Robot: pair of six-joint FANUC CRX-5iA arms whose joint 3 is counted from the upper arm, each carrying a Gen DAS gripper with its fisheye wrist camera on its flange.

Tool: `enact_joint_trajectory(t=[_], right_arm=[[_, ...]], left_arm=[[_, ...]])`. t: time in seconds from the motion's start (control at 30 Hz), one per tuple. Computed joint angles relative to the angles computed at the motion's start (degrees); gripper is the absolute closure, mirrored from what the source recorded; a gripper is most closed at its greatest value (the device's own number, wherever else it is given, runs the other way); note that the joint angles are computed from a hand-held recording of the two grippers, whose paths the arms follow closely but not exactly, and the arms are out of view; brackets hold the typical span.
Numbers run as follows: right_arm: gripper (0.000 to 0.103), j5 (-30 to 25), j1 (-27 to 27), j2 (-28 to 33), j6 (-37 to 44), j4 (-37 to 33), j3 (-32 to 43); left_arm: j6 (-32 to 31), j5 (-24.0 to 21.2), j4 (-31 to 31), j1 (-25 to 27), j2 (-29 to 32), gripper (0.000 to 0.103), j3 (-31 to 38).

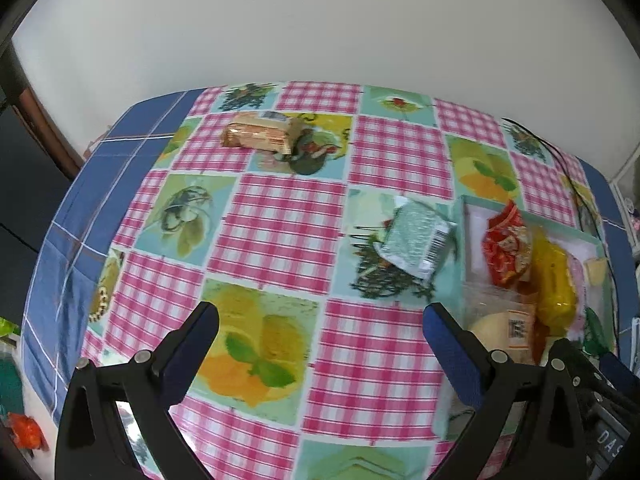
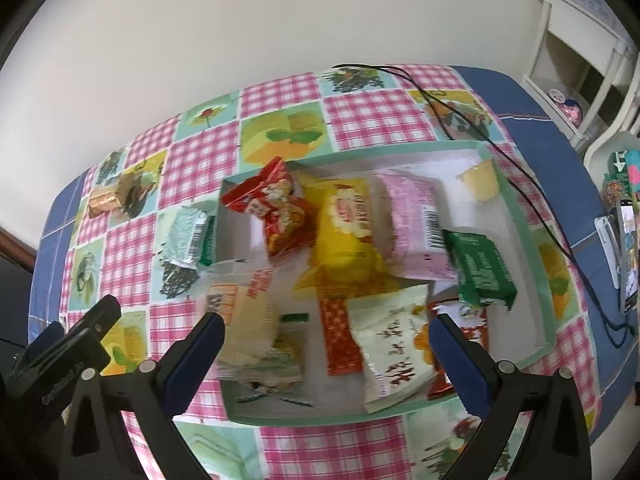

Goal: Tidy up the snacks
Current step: 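Withdraw both grippers from the tray toward the wafer bar and green packet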

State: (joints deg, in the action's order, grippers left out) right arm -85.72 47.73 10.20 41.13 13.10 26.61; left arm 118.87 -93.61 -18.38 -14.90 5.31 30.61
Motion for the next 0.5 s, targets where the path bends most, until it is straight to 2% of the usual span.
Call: enact_joint_trajectory(t=[0.5], right_arm=[[0.000, 3.97, 6.82, 3.94, 2.53, 0.27, 5.54]], left_arm=[[-0.31, 0.41, -1.48, 7.62, -5.90, 0.002, -5.52]])
